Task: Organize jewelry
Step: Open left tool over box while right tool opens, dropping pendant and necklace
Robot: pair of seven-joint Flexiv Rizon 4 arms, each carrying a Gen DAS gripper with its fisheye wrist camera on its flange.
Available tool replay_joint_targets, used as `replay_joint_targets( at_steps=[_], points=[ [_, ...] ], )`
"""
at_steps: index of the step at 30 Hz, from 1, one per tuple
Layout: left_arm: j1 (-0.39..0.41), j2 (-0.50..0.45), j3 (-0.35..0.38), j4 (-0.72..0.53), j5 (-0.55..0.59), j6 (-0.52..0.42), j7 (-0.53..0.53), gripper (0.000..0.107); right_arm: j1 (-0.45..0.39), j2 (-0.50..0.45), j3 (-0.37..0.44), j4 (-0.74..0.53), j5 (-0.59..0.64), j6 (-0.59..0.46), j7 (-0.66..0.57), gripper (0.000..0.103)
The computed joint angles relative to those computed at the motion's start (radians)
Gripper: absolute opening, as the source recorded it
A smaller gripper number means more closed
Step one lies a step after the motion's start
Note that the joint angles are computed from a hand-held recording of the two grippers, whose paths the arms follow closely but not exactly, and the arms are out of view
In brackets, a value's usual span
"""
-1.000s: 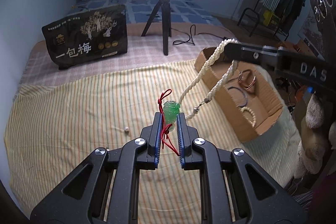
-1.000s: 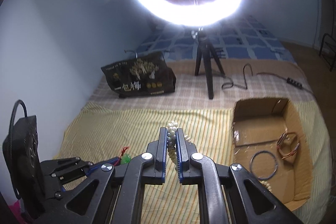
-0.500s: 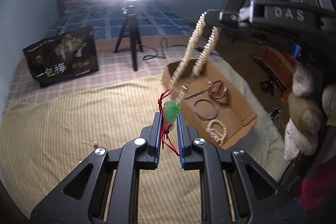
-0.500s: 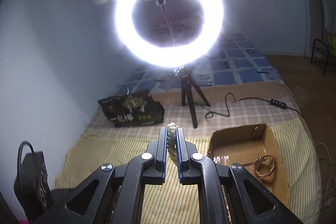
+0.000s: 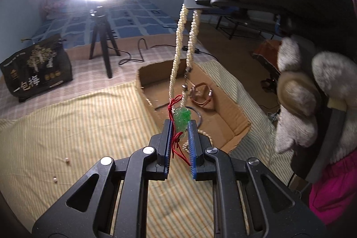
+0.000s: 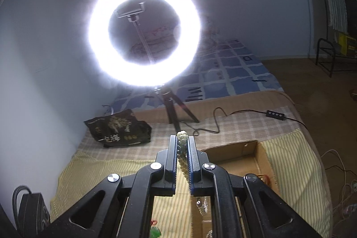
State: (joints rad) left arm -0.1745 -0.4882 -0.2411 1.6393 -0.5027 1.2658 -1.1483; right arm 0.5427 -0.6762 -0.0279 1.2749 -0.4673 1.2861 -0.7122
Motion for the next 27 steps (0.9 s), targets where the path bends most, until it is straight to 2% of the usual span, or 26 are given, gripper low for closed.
replay_joint_targets(
  at_steps=[12,27],
  points=[
    [-0.050,-0.071,0.013,-0.081,0.058,-0.055,-0.051,0.012,-0.055,-0.041,0.005,-0.028,0.039,-0.040,-0.011,0.005],
    [-0.086,-0.157,0.029,-0.182,0.113,-0.150,-0.100,0.012,-0.128,-0.100,0.064,-0.067,0.138,-0.108,-0.093,0.005]
  ],
)
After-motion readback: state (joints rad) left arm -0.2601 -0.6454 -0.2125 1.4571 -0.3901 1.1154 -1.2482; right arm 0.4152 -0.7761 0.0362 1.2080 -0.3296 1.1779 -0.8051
